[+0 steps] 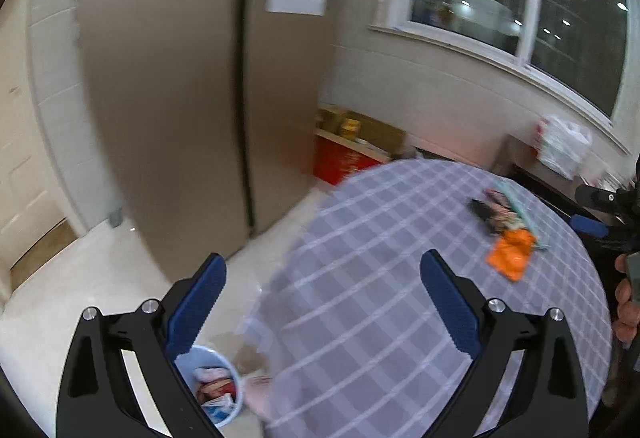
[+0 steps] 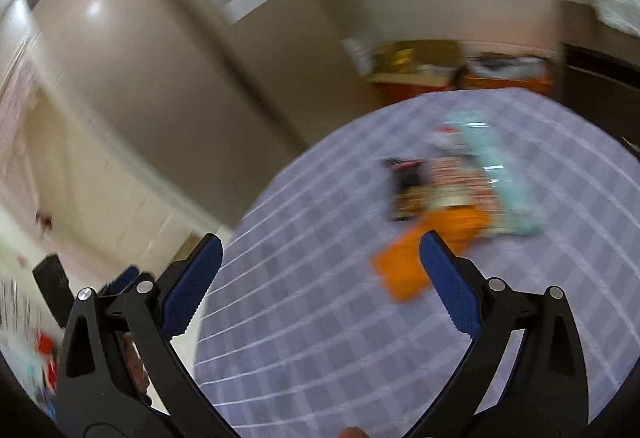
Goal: Collect trash
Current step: 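Return both grippers to the remaining wrappers on the table, then grasp the black snack wrapper with the left gripper while the right grasps the red-white checked packet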
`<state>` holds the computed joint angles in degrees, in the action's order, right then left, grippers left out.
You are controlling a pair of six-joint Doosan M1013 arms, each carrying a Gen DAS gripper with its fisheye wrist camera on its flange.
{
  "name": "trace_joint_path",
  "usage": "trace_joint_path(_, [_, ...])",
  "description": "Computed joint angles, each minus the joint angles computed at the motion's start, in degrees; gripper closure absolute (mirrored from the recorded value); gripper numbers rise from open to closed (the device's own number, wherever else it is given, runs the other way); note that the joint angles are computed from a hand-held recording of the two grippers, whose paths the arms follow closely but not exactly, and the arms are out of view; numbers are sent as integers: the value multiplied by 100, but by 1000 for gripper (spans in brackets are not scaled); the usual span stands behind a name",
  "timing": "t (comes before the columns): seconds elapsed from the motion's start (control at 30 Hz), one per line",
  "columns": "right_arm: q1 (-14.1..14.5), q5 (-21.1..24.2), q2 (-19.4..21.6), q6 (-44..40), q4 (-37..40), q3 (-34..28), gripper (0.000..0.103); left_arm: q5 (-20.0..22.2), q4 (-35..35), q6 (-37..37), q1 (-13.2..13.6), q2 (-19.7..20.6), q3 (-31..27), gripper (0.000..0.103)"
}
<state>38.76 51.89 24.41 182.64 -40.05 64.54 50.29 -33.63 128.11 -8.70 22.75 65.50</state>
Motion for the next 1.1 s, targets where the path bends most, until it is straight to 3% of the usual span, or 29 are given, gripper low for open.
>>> trace_joint_path(0.07, [20,102,-315,751,-378,526,6,115,-48,89,-187,5,-11,7])
trace_joint_path(0.2, [5,563,-668,1438,-487,1127,6,310,-55,219,-558,112,-130,7])
trace_joint_path(0.33, [-36,629,-850,1729,-431,1472,6,398,111,182,-953,250,-261,7])
trace_joint_path(0.6, [-27,767,-945,1764,-320,1673,6,316,1189,-234,-1635,635,-630,7])
trace_joint_path(0.8, [-74,646,-977,1804,-226,1772,6,586,1664,-675,-1848,1025,-1076,7])
trace_joint_path(0.93, [-117,616,-931,1624,-163,1696,6,722,1659,-742,-1839,1154,-1220,9])
trace_joint_path(1.0, [-137,601,-895,1545,-140,1642,6,1097,1421,-635,-1796,1277,-1399,41])
trace_joint_path(1.03, [-143,597,-877,1512,-135,1617,6,1216,1407,-652,-1790,1318,-1458,52])
trace_joint_path(1.1, [-157,630,-819,1373,-105,1520,6,1010,1374,-389,-1785,1231,-1293,69])
